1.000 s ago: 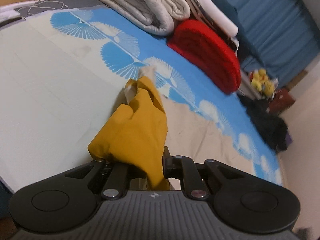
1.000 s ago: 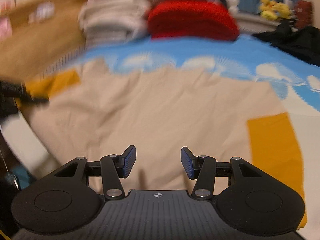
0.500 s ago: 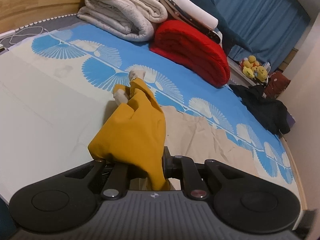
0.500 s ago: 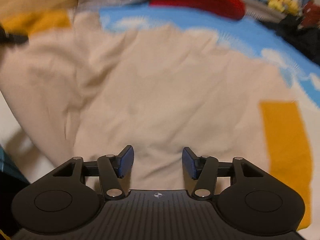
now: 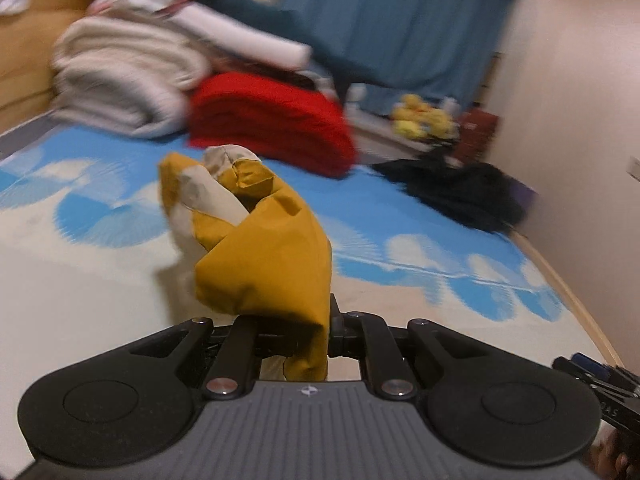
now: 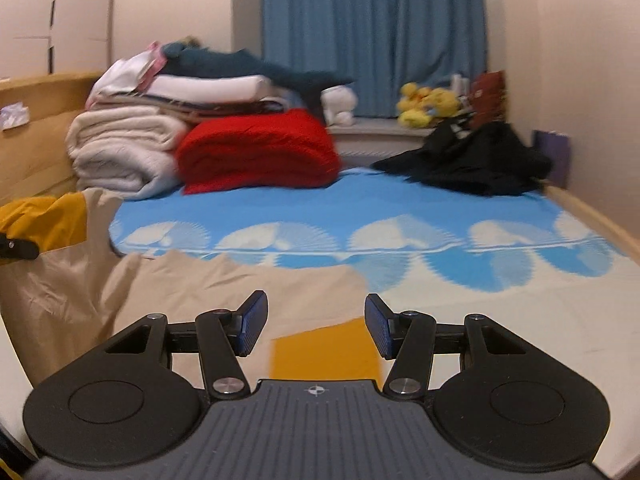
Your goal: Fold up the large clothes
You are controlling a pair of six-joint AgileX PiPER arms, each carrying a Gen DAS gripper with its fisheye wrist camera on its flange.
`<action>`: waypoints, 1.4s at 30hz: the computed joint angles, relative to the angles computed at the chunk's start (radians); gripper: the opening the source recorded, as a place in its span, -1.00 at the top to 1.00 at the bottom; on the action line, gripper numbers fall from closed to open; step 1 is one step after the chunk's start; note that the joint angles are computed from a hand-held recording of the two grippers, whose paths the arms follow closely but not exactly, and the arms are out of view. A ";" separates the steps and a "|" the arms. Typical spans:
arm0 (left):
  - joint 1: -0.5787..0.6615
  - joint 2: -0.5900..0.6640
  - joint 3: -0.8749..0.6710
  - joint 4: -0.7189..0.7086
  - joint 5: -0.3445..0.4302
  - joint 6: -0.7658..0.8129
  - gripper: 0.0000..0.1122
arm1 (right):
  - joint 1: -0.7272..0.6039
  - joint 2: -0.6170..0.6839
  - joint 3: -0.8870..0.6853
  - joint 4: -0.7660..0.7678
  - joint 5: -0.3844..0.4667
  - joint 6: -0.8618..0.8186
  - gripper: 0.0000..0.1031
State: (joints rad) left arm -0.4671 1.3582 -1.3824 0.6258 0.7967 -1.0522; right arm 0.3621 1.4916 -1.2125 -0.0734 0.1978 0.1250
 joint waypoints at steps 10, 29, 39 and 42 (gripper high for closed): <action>-0.251 0.412 -0.330 -0.028 -0.100 0.153 0.81 | -0.309 -0.101 0.119 0.818 0.075 -0.882 -0.06; -0.076 0.383 -0.270 -0.505 -0.097 0.527 -0.30 | -0.350 0.085 -0.086 0.868 0.429 -0.691 -0.14; 0.009 0.239 -0.055 -0.301 -0.055 0.298 -0.30 | -0.224 0.099 -0.076 0.659 0.364 -0.562 0.92; 0.011 0.254 -0.060 -0.305 -0.094 0.302 -0.31 | -0.292 -0.021 0.029 0.959 0.312 -0.837 0.95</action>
State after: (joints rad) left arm -0.4559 1.6119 -1.4425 0.3207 0.7031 -0.7498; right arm 0.0702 1.4710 -1.1831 0.8855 0.5103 -0.7116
